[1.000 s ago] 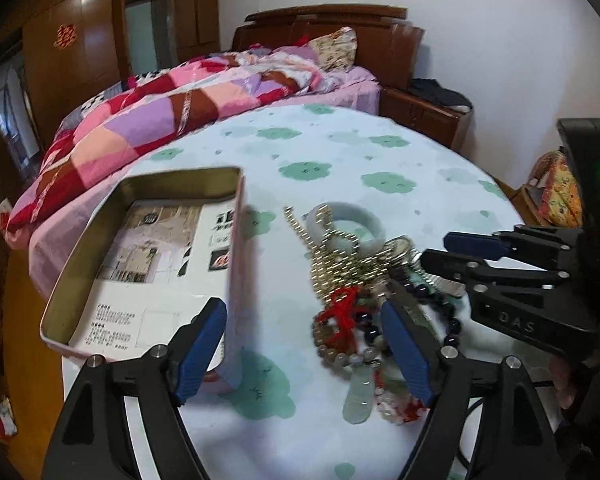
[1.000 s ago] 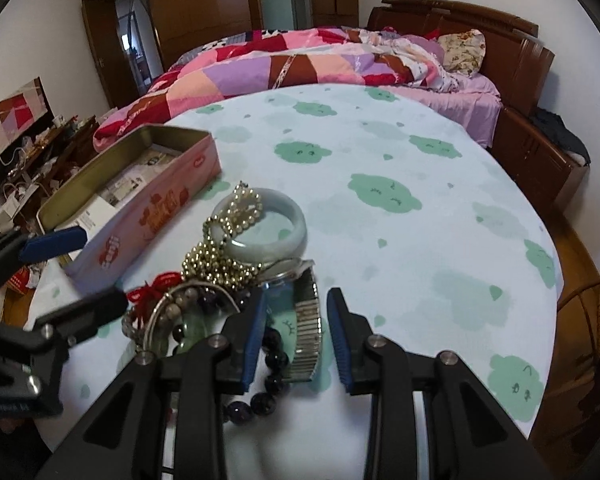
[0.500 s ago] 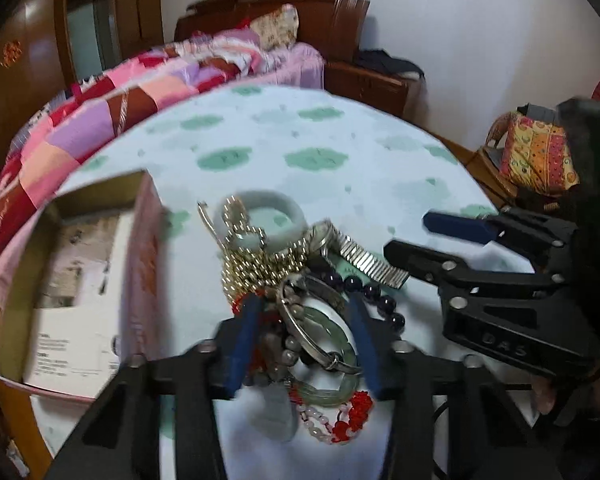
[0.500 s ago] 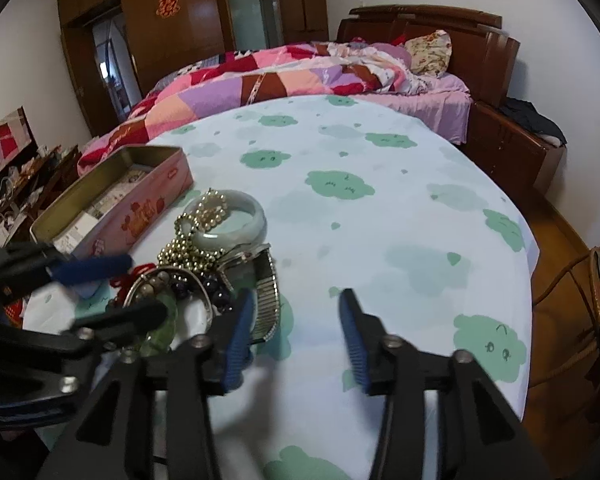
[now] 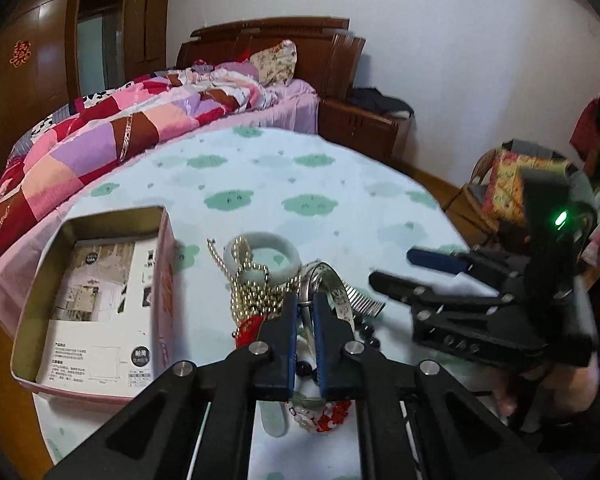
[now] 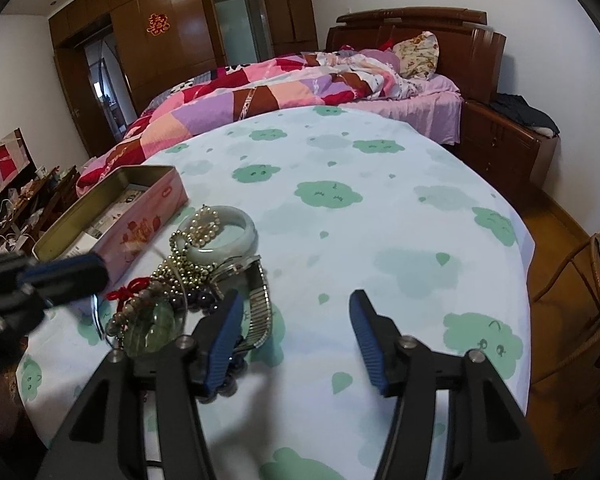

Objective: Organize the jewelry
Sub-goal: 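Grasp the thin silver bangle in the pile with the left gripper, then lift the silver bangle toward the tin with the left gripper while the right grasps the brown bead bracelet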

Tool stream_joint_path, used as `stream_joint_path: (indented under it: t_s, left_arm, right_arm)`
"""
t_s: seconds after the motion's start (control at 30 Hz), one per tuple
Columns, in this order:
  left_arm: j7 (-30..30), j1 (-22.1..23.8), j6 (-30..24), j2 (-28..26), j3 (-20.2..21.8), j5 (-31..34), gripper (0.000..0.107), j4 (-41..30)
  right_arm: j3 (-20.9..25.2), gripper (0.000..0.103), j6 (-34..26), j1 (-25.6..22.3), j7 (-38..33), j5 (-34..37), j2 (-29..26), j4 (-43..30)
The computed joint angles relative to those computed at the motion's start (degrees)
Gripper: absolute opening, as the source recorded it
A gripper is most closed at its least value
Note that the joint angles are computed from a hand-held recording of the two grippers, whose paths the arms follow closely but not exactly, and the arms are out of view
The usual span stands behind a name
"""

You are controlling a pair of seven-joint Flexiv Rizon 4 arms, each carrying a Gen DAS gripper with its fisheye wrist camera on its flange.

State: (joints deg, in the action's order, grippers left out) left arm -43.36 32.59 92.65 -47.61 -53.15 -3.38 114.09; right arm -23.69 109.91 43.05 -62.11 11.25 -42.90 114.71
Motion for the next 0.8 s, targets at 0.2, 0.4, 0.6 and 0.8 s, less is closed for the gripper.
stream_joint_path:
  t_s: [0.2,0.4,0.6,0.8]
  left_arm:
    - [-2.0,2.4,4.9,0.7,-1.9,3.0,0.007,0.5]
    - [-6.3,0.8,7.0,1.4,1.5,4.5,0.007,-1.7]
    - [-9.3,0.5,8.2,0.8,3.7,5.9,0.007,-3.7]
    - [-10.7,0.8,8.2,-0.1,4.5,6.7,0.007,-5.0]
  right_arm:
    - [6.0,0.059,0.8,-4.9,-2.5,-4.2,2.0,0.1]
    - [7.1,0.059,1.2,-4.0,-7.6,-6.0,3.7,-0.4]
    - [14.2,0.059,-2.3,-9.3,-9.7,-12.1,2.9,-4.9]
    - [16.1,0.056,-7.9,-11.0,-9.1,-17.2,0.7,-8.7]
